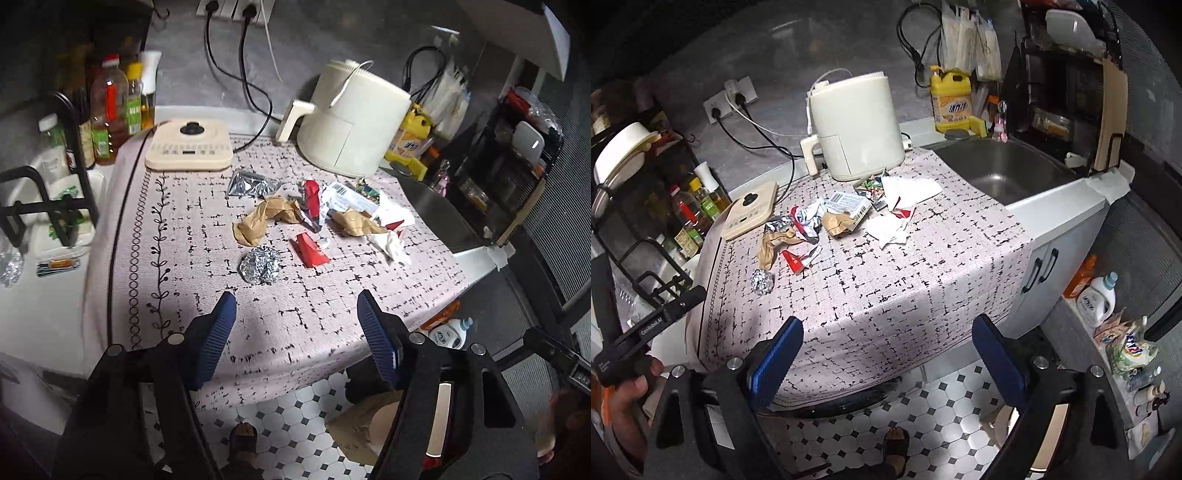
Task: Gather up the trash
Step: 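Grasp the silver foil ball with the left tool while the right tool grasps white tissue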
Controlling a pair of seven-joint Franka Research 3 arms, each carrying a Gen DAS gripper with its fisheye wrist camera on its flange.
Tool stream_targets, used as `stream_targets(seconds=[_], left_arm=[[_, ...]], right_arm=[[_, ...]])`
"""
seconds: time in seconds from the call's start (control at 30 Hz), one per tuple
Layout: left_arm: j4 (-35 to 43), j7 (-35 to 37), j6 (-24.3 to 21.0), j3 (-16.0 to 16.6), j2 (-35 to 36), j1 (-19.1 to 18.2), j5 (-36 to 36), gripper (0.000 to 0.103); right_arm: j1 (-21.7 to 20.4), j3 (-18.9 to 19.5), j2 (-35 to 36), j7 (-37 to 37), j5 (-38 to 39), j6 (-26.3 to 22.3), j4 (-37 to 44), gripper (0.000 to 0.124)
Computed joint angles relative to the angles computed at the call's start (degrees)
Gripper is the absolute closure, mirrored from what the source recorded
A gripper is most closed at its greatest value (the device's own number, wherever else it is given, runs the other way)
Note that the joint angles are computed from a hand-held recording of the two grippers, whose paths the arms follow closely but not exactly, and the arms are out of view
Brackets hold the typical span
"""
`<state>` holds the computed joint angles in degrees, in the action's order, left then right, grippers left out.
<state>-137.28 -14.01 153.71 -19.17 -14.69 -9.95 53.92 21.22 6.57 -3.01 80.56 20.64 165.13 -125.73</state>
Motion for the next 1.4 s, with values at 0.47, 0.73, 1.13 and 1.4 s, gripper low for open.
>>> stream_targets(seconds=[0.47,0.73,1.13,1.4], left_arm=[[6.5,5.8,10.9,7.9,15.7,2.6,2.2,0.036],[8.4,10.6,14.5,11.5,20.3,1.8,-0.8,0.056],[5.8,5.5,17.6,13.4,17.0,3.4,3.3,0.058],[1.4,6.8,12.9,11.6,11.9,6.1,0.5,0.058]], right_arm=[[2.0,-1.3,19.9,9.0,-9.4,-6.6,21.2,0.052],[4.6,-3.8,28.8,14.5,-14.8,-11.9,32.8,0.056],[6.4,-5.2,44.6,15.5,-17.6,-22.0,55.6,0.068],[7.5,-6.7,55.5,14.9,-19.8,-26.8,71.5,0.071]])
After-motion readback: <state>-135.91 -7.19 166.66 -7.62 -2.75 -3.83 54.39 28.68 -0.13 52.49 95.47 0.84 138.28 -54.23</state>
